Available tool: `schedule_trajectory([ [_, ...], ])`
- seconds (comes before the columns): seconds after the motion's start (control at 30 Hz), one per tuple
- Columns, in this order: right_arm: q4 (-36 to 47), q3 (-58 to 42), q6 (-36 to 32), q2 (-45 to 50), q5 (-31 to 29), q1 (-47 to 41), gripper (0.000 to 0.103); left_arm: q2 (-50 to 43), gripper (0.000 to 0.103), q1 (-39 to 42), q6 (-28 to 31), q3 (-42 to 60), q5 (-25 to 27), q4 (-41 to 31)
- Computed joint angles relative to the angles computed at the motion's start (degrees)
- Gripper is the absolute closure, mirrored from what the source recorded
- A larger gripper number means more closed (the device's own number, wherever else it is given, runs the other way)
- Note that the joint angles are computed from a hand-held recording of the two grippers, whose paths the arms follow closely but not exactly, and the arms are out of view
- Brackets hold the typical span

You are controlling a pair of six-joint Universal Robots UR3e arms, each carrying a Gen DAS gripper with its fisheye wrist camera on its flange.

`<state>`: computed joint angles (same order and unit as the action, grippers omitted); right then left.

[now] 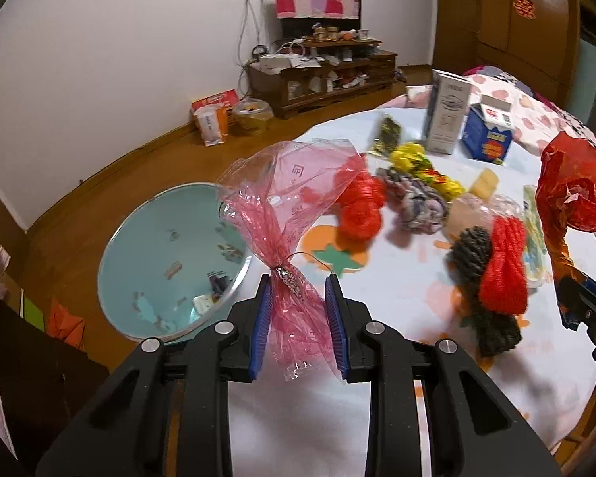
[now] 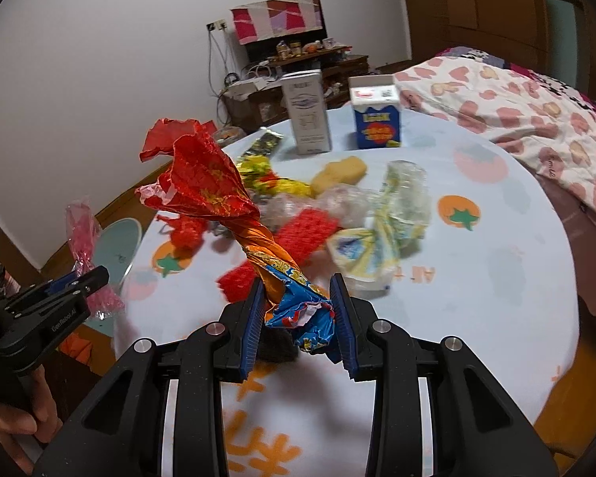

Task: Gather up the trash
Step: 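Carry the candy wrapper and pink bag over the teal bin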

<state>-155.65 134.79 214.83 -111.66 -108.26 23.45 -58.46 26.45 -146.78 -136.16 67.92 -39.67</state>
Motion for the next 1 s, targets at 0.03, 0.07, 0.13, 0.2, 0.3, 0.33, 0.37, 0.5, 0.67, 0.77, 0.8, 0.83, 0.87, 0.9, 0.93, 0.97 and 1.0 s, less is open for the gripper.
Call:
schedule_trajectory([
  [0.03, -0.3, -0.8, 0.2, 1.3, -0.2, 0.6, 0.069, 0.1, 0.076, 0.9, 0.4, 0.0, -0.2, -0.2],
  [0.07, -0.8, -2.0, 0.3, 3.0, -0.3, 1.2, 0.069, 0.0, 0.076, 1.7, 0.6, 0.0, -0.4, -0.3],
  [0.13, -1.6, -4.2, 0.5, 6.3, -0.4, 2.5, 0.069, 0.1, 0.076, 3.8, 1.6, 0.2, -1.1, -1.0],
  [0.2, -2.2, -6.1, 0.4, 8.8, -0.4, 3.4, 0.069, 0.0, 0.076, 5.9, 2.6, 0.6, -1.9, -1.6],
  [0.3, -2.9, -8.9, 0.1, 12.2, -0.2, 4.5, 0.069, -0.3, 0.076, 7.9, 3.1, 1.0, -2.4, -1.4],
  [0.33, -3.1, -9.9, 0.1, 13.5, -0.1, 4.9, 0.069, -0.6, 0.076, 8.8, 3.3, 1.3, -2.6, -1.2],
  [0.37, -3.3, -10.6, 0.2, 14.4, 0.0, 5.2, 0.069, -1.2, 0.076, 9.3, 3.4, 1.5, -2.8, -1.0],
  [0.5, -3.7, -14.5, -0.2, 18.8, 0.2, 6.3, 0.069, -3.5, 0.076, 11.2, 3.5, 2.4, -2.9, -0.1],
  [0.67, -3.3, -19.9, -0.4, 24.1, 1.4, 7.0, 0.069, -8.0, 0.076, 12.9, 3.1, 3.8, -2.2, 2.4],
  [0.77, -2.8, -24.0, -0.9, 27.8, 2.0, 7.6, 0.069, -11.1, 0.076, 13.7, 2.6, 4.8, -1.8, 4.3],
  [0.8, -2.6, -25.3, -1.1, 29.0, 2.2, 7.9, 0.069, -12.5, 0.076, 14.1, 2.3, 5.4, -1.6, 5.1],
  [0.83, -2.3, -27.1, -1.5, 30.5, 2.3, 8.2, 0.069, -13.2, 0.076, 14.4, 2.2, 5.9, -1.6, 5.4],
  [0.87, -2.2, -28.3, -1.8, 31.6, 2.4, 8.4, 0.069, -14.1, 0.076, 14.6, 1.9, 6.3, -1.4, 6.0],
  [0.9, -2.1, -29.4, -1.8, 32.6, 2.4, 8.7, 0.069, -15.3, 0.076, 14.8, 1.6, 6.9, -1.2, 6.7],
  [0.93, -2.0, -30.6, -2.0, 33.6, 2.5, 8.9, 0.069, -16.4, 0.076, 15.1, 1.3, 7.4, -1.0, 7.3],
  [0.97, -1.7, -32.5, -2.1, 35.3, 2.7, 9.1, 0.069, -17.1, 0.076, 15.3, 1.1, 7.7, -0.9, 7.7],
  [1.0, -1.3, -33.9, -2.2, 36.4, 3.0, 9.1, 0.069, -18.3, 0.076, 15.5, 0.8, 8.3, -0.6, 8.3],
])
